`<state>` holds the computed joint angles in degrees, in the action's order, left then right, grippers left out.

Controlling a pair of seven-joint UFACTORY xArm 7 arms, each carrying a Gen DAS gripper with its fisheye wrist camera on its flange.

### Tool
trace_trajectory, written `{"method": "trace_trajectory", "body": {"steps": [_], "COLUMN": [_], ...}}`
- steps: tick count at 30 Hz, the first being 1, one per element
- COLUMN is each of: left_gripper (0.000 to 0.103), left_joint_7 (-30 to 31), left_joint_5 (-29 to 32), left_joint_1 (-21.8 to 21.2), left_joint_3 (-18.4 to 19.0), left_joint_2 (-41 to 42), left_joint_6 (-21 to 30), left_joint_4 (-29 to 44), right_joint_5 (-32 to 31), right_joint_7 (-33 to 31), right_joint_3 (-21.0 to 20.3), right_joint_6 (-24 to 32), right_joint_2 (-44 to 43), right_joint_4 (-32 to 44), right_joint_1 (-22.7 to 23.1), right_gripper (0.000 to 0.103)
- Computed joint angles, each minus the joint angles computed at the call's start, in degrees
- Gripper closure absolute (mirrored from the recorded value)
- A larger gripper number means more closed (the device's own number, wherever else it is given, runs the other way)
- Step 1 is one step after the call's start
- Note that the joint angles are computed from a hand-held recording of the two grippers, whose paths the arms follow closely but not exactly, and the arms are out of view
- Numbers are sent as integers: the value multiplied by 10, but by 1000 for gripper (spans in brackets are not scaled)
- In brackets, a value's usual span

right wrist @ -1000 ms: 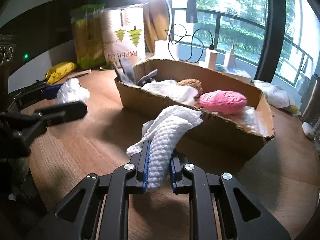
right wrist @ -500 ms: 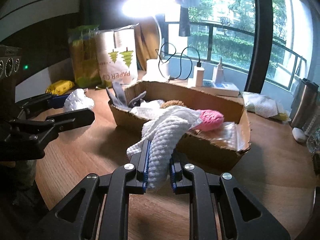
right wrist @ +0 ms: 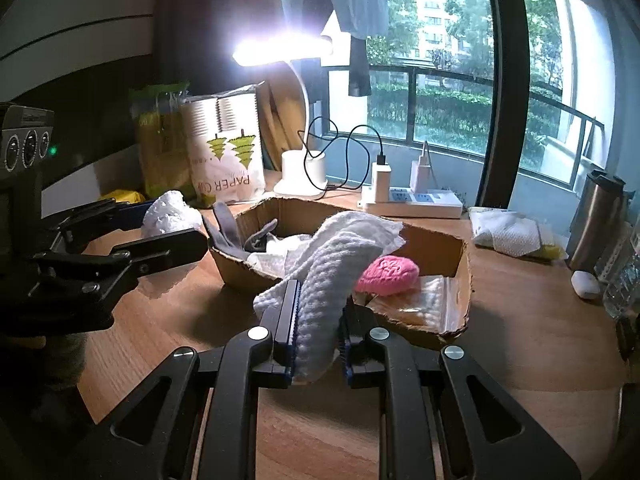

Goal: Organize soft objects
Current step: 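Carry the bubble wrap and white cloth over the box, then lower the bubble wrap and cloth into the box and open both tools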

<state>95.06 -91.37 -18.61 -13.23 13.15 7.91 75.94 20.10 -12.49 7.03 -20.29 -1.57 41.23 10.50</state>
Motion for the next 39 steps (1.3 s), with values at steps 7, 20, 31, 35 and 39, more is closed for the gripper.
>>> {"method": "trace_trajectory", "body": {"steps": [7, 20, 31, 35, 39], "left_gripper": [42, 42, 42, 42, 42], "left_joint_7": [7, 33, 11, 5, -24], "left_joint_5": [-4, -24, 3, 20, 53], "left_joint_1": [-3, -6, 3, 14, 26], "left_joint_3": [-1, 0, -8, -21, -38], "left_joint_2": [14, 33, 78, 95, 120], "left_joint_6": [-6, -2, -4, -3, -3], "left_joint_4": [22, 65, 126, 153, 187], "right_joint_5": [-20, -5, 35, 57, 74], "right_joint_7": [19, 11, -22, -43, -54], "right_joint_3": [-7, -10, -24, -27, -32], "right_joint_6": [-10, -28, -35, -44, -53], "right_joint_2": [-3, 6, 31, 38, 47], "right_joint_4": [1, 20, 54, 67, 82], "right_joint_1": [-5, -7, 3, 11, 17], "right_gripper": [85, 85, 85, 85, 85]}}
